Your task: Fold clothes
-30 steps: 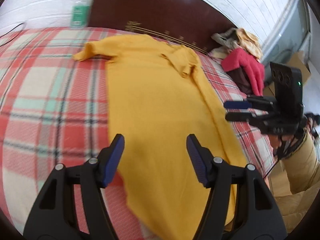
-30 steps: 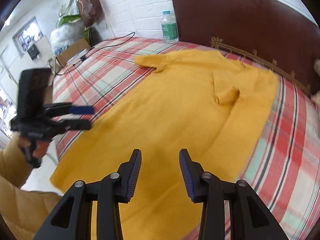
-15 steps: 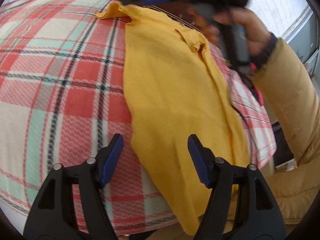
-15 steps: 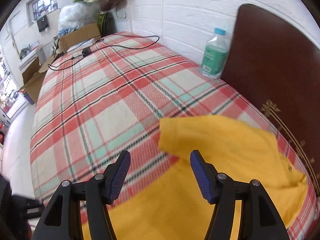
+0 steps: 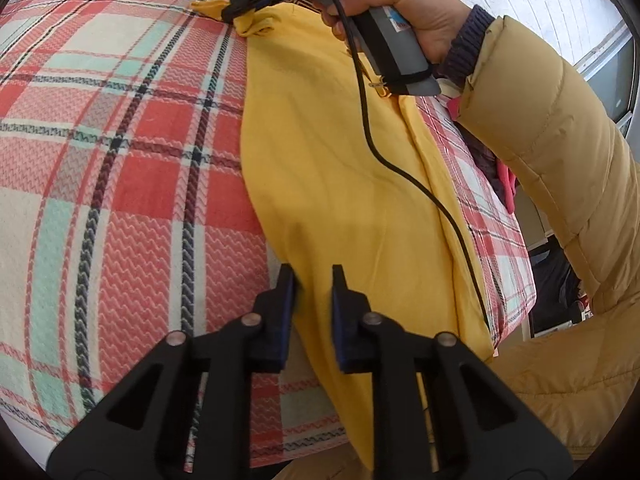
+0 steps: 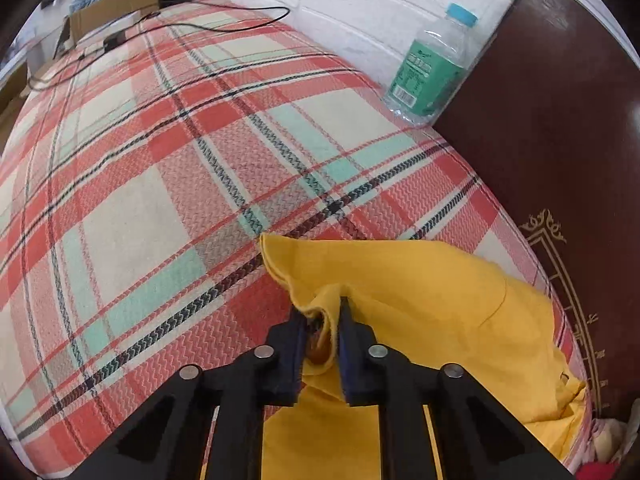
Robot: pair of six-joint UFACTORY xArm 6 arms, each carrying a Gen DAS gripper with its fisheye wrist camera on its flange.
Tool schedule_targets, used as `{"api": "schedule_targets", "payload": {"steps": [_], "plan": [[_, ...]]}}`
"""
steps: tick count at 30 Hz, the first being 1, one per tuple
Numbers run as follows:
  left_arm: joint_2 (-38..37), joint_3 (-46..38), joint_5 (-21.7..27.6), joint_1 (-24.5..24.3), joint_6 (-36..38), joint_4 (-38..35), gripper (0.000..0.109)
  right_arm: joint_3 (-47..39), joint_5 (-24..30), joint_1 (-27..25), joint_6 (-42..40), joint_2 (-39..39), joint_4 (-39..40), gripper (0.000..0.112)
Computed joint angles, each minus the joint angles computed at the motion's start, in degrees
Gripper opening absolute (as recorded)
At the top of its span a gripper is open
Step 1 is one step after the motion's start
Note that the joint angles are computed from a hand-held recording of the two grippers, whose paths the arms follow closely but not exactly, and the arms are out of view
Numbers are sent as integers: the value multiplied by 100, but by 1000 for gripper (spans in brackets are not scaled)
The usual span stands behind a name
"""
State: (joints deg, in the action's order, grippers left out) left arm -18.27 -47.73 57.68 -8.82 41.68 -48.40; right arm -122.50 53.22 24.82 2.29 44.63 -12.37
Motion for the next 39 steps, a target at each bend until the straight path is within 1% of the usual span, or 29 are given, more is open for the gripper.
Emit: {"api": "schedule_targets", "payload": {"steps": [1, 3, 7, 8, 12, 16, 19, 21, 22, 23, 26, 27, 28, 29, 30, 31, 33, 37, 39], "plan": [[1, 1, -49, -31, 3, 25, 19, 202, -175, -99, 39, -142, 307, 8], [-3, -2, -109, -73, 0, 53, 19, 565, -497, -291, 71, -403, 959, 8], [-116, -41, -168, -125, 28, 46, 19, 1558, -1259, -715, -367, -1147, 2871, 8], [-147, -62, -190, -140, 46, 49, 19, 1754, -1360, -799, -555, -1312, 3293, 8], [-268, -188, -198, -232, 145, 21, 19, 2466, -1696, -1108, -1036, -1918, 4437, 8], [-287, -336, -131, -357, 280, 24, 19, 3079, -1972, -1409, -1390, -2366, 5322, 7], [-282, -403, -30, -494, 383, 45, 19, 3537, -2105, -1658, -1779, -2646, 6188, 6], [-308, -366, -60, -577, 404, 75, 19, 3851, -2208, -1822, -2069, -2852, 6678, 5], [-326, -339, -102, -628, 403, 104, 19, 3975, -2218, -1890, -2142, -2932, 6784, 5], [-346, -311, -168, -652, 373, 137, 19, 4055, -2154, -1963, -2090, -2981, 6694, 5], [-407, -217, -449, -635, 169, 250, 20, 4139, -1899, -1952, -2057, -3032, 6300, 9], [-438, -172, -599, -642, 47, 365, 23, 4128, -1782, -1911, -2032, -3013, 6169, 16], [-472, -112, -809, -652, -157, 583, 28, 4110, -1664, -1869, -2007, -2991, 6041, 34], [-496, -58, -959, -626, -349, 753, 46, 4084, -1565, -1815, -1868, -2922, 5970, 46], [-519, -8, -1047, -577, -502, 848, 63, 4051, -1466, -1761, -1735, -2849, 5905, 62], [-539, 40, -1133, -527, -657, 947, 66, 4050, -1539, -1703, -1653, -2775, 5829, 62], [-530, 75, -1050, -366, -827, 1047, 66, 4036, -1677, -1590, -1479, -2620, 5673, 62], [-499, 157, -635, -137, -825, 1099, 66, 3832, -1877, -1510, -1560, -2199, 6265, 62], [-478, 201, -412, -95, -753, 996, 66, 3744, -2056, -1438, -1787, -2086, 6539, 62]]}}
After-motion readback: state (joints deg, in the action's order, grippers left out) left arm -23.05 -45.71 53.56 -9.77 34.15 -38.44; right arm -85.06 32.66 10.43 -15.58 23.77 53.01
